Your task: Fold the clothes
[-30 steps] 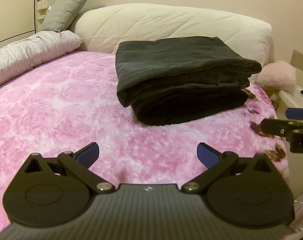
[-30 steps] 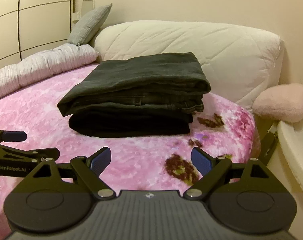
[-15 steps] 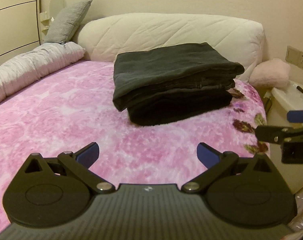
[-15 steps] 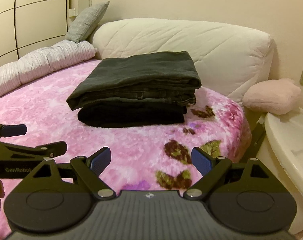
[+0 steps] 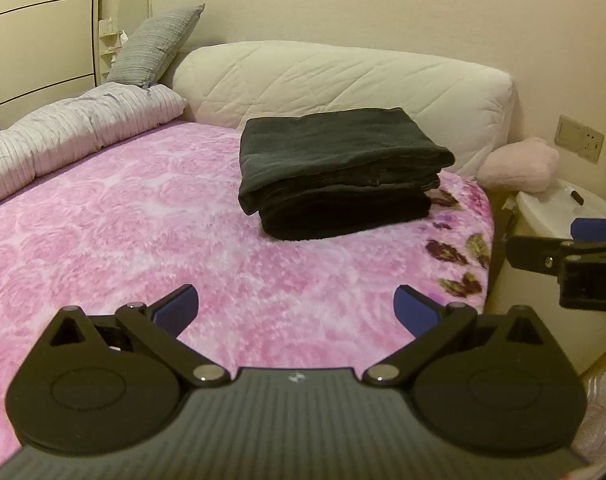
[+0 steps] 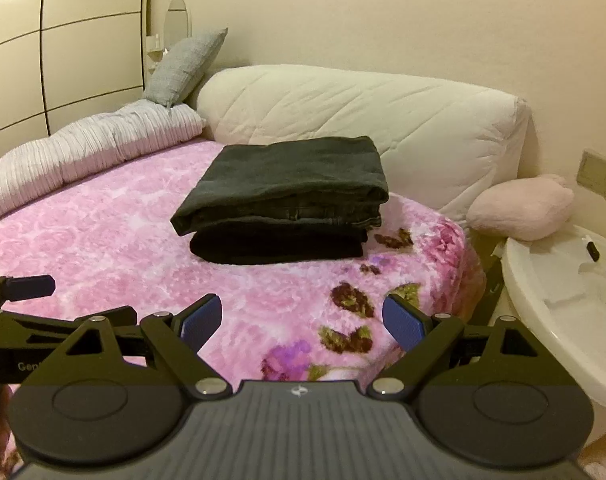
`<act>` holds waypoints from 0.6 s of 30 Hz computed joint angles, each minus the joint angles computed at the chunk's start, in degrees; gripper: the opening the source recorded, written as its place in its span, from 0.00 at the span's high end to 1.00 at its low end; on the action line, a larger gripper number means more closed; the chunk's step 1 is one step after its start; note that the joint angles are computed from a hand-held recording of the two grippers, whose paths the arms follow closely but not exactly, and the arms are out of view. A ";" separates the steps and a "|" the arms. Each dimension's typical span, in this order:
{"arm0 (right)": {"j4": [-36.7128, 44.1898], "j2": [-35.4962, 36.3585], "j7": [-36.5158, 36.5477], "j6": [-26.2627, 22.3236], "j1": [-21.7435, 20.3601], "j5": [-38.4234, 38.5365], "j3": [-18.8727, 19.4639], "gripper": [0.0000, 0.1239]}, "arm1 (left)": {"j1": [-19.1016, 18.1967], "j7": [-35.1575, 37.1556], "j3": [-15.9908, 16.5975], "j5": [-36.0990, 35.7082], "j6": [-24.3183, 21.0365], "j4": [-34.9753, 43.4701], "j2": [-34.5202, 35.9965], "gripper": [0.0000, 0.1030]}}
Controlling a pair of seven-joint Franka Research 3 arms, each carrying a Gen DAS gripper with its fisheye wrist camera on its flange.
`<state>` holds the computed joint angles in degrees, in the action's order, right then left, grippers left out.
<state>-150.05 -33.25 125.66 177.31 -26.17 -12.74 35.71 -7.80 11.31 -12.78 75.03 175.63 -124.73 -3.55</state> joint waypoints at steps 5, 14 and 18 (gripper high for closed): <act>-1.85 -3.80 -0.10 -3.00 4.90 1.06 -3.36 0.28 | 0.25 2.26 -0.76 -3.79 0.07 -4.02 -4.43 0.00; -4.92 -11.68 0.42 -7.97 11.57 2.05 -7.57 0.28 | 2.68 7.40 -4.00 -13.27 1.43 -10.51 -12.75 0.00; -6.00 -14.68 0.68 -10.29 14.07 2.64 -9.11 0.28 | 2.88 11.16 -5.36 -18.38 -0.24 -12.96 -16.36 0.00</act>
